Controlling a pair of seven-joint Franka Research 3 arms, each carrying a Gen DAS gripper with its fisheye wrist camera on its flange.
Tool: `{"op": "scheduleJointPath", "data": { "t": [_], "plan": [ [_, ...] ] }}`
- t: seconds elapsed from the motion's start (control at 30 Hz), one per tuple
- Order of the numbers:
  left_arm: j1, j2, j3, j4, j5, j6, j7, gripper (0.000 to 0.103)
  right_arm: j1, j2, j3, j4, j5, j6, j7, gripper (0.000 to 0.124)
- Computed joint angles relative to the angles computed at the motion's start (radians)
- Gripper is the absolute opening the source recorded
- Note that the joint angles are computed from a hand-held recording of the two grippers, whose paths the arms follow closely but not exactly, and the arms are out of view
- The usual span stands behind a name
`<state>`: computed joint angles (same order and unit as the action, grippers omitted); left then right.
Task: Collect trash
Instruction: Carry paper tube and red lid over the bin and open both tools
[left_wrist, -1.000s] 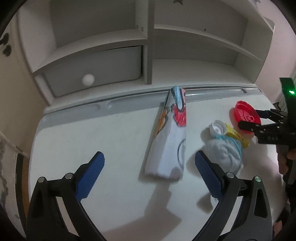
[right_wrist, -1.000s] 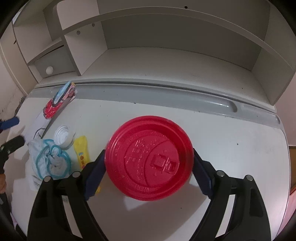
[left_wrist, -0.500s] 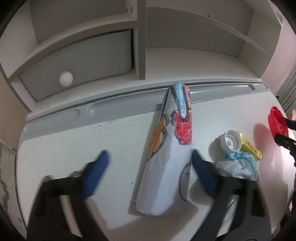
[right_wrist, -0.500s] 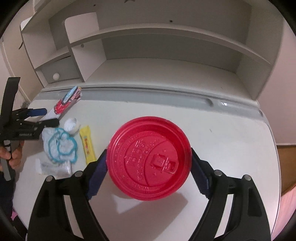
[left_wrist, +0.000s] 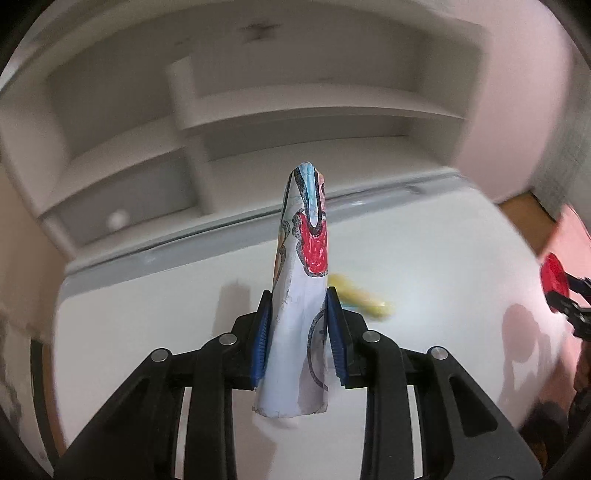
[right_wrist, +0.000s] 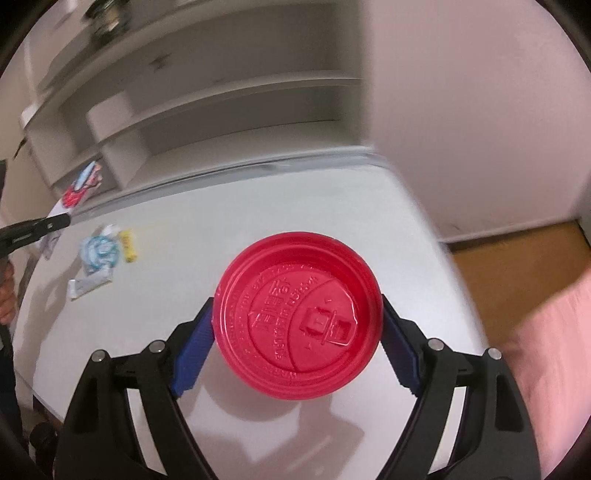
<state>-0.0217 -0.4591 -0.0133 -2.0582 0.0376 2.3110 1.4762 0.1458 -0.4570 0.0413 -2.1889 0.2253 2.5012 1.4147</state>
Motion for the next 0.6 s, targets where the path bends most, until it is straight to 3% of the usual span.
{"op": "scheduleJointPath", "data": {
  "t": [0.17,0.3,0.4,0.6],
  "plan": [
    [-0.15,0.05,-0.075,0.04,-0.092,0.023,0.068,0.028,-0.124,-0.172,-0.07,-0.166,-0.031,-0.024,0.033,0.08],
    [-0.275,0.166,-0.148,0.131,-0.163,0.035,0.153,0.028,-0.23,-0.262,-0.119,-0.245,-0.055,-0.064,0.035,0.08],
    [-0.338,0.255,-0.19,0.208,-0.213,0.038,0.223,0.028,-0.32,-0.31,-0.156,-0.293,-0.076,-0.086,0.032,0.08],
    [-0.43,0.541,-0.318,0.482,-0.213,-0.046,0.308,0.028,-0.48,-0.334,-0.234,-0.373,-0.094,-0.122,0.018,0.08]
  ]
}}
